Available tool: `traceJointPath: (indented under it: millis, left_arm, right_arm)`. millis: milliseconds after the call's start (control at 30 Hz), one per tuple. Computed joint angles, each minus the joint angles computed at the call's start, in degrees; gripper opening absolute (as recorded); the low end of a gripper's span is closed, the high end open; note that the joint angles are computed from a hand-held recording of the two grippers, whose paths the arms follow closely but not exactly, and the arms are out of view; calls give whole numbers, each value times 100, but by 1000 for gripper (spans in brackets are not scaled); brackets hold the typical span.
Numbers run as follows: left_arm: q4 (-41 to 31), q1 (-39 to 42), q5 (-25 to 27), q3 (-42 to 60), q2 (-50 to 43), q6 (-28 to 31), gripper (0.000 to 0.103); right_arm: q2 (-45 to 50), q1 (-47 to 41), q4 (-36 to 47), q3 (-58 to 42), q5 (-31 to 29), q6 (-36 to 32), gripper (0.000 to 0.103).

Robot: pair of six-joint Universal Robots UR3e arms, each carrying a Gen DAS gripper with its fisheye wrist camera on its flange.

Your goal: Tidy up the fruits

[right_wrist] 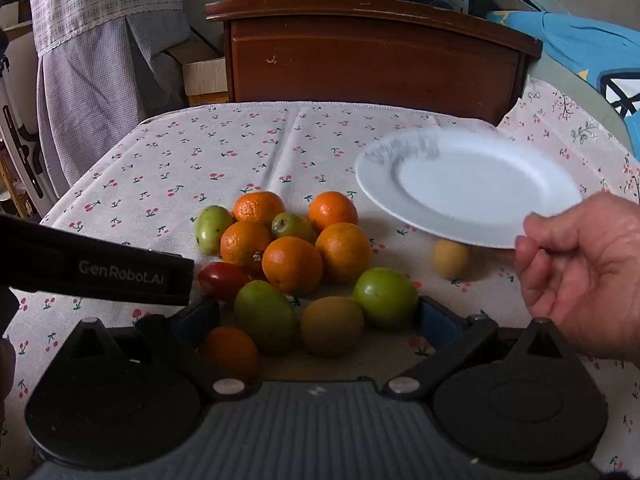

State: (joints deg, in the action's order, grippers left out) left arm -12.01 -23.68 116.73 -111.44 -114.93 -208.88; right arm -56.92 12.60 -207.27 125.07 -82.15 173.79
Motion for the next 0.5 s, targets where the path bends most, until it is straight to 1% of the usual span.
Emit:
traceJointPath:
  millis: [167,233,500]
  left_arm:
    - [82,47,-72,-64,8,-11,99]
    - [0,55,-99,-33,33,-28,99]
    - [-15,87,-158,-47,42,-54,100]
  right_arm:
    - [20,-41,-52,12,65,16,102]
    - [51,-6,-129,54,40,28,102]
    - [12,33,-13,17,-16,30,102]
